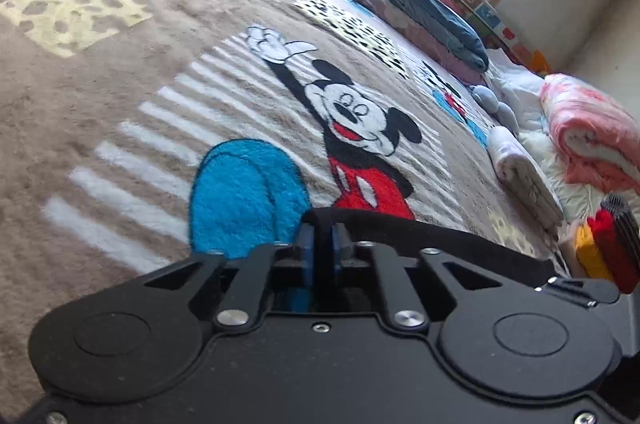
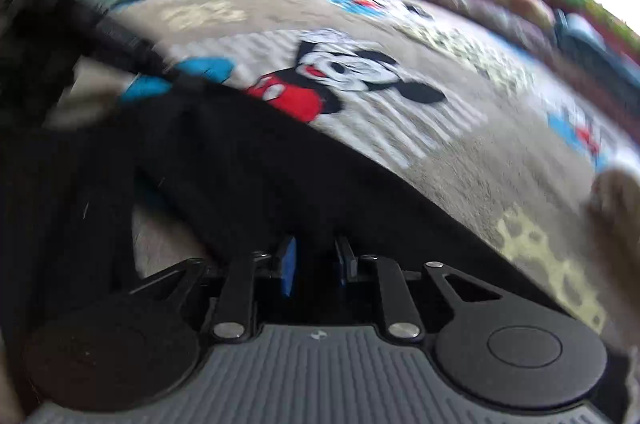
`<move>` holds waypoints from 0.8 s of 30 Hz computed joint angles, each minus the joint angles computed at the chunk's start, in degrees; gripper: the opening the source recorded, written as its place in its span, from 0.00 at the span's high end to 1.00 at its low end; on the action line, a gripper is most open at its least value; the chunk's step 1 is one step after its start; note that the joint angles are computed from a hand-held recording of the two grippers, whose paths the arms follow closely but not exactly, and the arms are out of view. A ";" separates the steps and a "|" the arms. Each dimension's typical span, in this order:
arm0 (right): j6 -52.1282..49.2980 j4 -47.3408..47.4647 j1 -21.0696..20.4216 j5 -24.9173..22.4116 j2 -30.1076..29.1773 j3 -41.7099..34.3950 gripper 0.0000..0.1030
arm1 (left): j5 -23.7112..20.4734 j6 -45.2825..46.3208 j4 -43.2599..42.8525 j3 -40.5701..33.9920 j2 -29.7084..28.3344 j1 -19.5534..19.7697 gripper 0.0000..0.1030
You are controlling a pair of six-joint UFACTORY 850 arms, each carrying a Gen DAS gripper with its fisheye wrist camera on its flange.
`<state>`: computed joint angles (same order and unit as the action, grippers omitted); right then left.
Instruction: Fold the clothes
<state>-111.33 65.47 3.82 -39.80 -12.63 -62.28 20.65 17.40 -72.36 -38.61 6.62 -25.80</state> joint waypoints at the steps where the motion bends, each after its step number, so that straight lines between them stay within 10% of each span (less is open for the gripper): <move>1: -0.11 0.66 0.36 2.45 1.26 0.55 0.78 | 0.85 2.00 -2.08 0.27 0.66 -0.58 0.75; 13: -6.44 3.67 -16.02 -8.42 12.94 13.49 0.76 | 7.72 12.08 -18.21 2.77 7.01 -12.09 0.75; 19: -1.47 0.08 -15.24 -12.88 9.46 10.68 0.57 | 13.49 24.28 -28.68 0.49 5.71 -18.81 0.69; 24: 0.73 -3.81 -11.22 -13.62 7.05 7.91 0.60 | 13.54 31.98 -32.47 -0.34 3.60 -18.86 0.70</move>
